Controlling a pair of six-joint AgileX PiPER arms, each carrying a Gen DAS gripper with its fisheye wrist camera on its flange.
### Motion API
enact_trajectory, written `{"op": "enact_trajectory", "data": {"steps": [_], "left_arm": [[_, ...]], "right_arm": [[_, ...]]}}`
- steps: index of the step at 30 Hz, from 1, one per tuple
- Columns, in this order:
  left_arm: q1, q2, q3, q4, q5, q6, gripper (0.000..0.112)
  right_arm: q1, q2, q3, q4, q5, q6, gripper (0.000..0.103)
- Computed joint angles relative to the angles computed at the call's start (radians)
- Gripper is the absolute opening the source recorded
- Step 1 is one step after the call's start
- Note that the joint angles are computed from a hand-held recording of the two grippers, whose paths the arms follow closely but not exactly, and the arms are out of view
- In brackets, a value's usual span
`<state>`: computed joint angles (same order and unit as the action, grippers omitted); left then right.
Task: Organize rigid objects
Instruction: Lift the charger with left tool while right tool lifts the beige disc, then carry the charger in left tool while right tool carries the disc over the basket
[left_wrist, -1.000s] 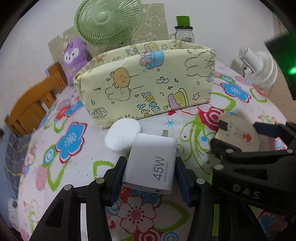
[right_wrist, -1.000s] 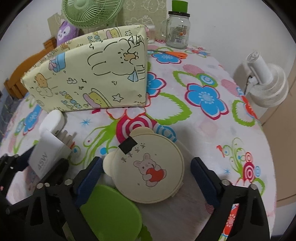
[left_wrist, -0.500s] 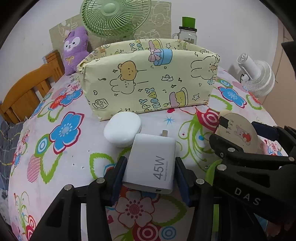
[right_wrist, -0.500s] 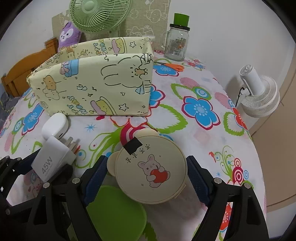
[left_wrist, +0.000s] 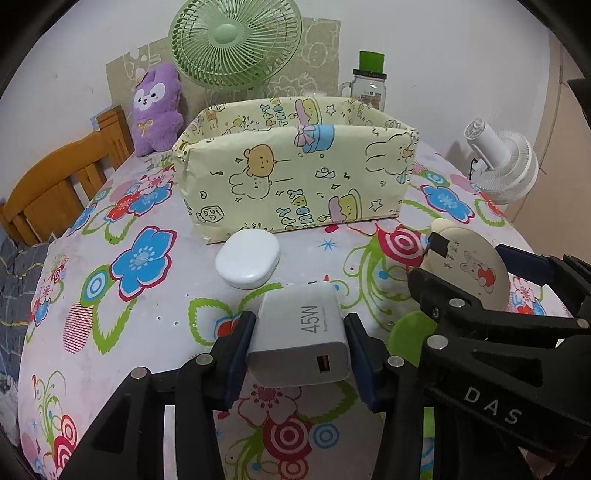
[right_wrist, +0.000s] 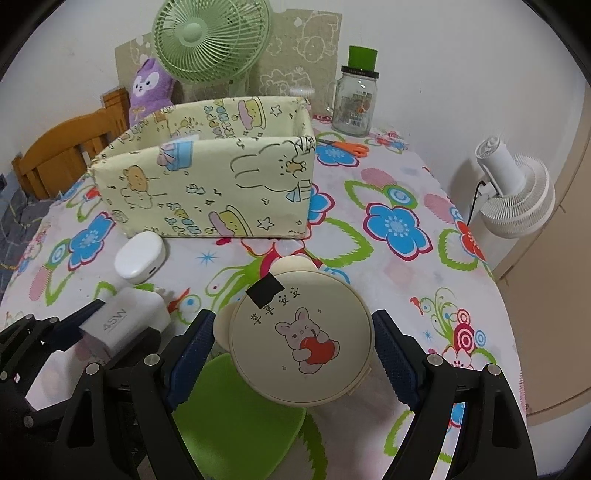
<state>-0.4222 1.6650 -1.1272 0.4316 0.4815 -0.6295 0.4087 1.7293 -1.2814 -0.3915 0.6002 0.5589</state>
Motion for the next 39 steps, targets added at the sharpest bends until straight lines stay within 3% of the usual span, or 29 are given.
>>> {"op": "enact_trajectory", "data": {"steps": [20, 39], "left_arm": [[-0.039, -0.119, 0.050, 0.072, 0.034, -0.080, 0.050], [-0.049, -0.199, -0.018, 0.066, 0.121, -0.042, 0.050]], "right_arm": [[0.056, -0.125, 0.059, -0.050, 0.013, 0.071, 0.085], [0.098, -0.182, -0.025, -0.057, 0.084, 0.074, 0.085]]}}
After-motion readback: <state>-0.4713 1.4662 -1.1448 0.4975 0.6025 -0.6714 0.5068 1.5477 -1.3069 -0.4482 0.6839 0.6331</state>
